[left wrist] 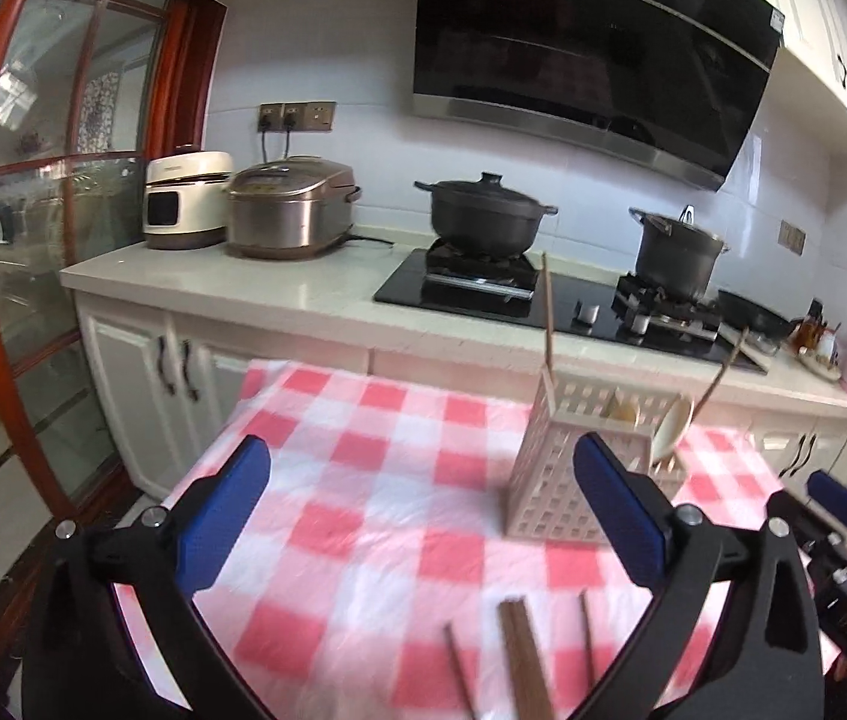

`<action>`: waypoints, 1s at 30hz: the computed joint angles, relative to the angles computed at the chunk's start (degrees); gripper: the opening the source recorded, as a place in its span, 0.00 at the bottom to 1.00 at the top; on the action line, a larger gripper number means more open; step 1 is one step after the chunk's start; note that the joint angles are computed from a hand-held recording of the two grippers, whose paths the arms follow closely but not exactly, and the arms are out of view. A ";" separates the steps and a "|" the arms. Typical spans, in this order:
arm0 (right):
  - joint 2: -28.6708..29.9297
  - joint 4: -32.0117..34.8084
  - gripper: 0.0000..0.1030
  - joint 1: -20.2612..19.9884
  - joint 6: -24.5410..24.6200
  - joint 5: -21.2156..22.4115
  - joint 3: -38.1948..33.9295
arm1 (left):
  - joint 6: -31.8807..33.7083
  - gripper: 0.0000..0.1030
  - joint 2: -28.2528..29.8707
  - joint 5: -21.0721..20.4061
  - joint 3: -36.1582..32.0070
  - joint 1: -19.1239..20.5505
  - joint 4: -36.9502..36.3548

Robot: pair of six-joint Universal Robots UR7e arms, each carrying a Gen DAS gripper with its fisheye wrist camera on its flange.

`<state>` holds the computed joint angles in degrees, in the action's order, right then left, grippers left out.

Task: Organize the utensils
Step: 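Move left tool to a single wooden chopstick and close on it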

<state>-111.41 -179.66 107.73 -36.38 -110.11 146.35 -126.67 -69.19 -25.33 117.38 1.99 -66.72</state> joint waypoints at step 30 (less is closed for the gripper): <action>-16.14 11.30 0.56 -16.63 -3.29 8.83 12.21 | 25.07 0.56 9.18 -19.15 11.69 6.60 -42.04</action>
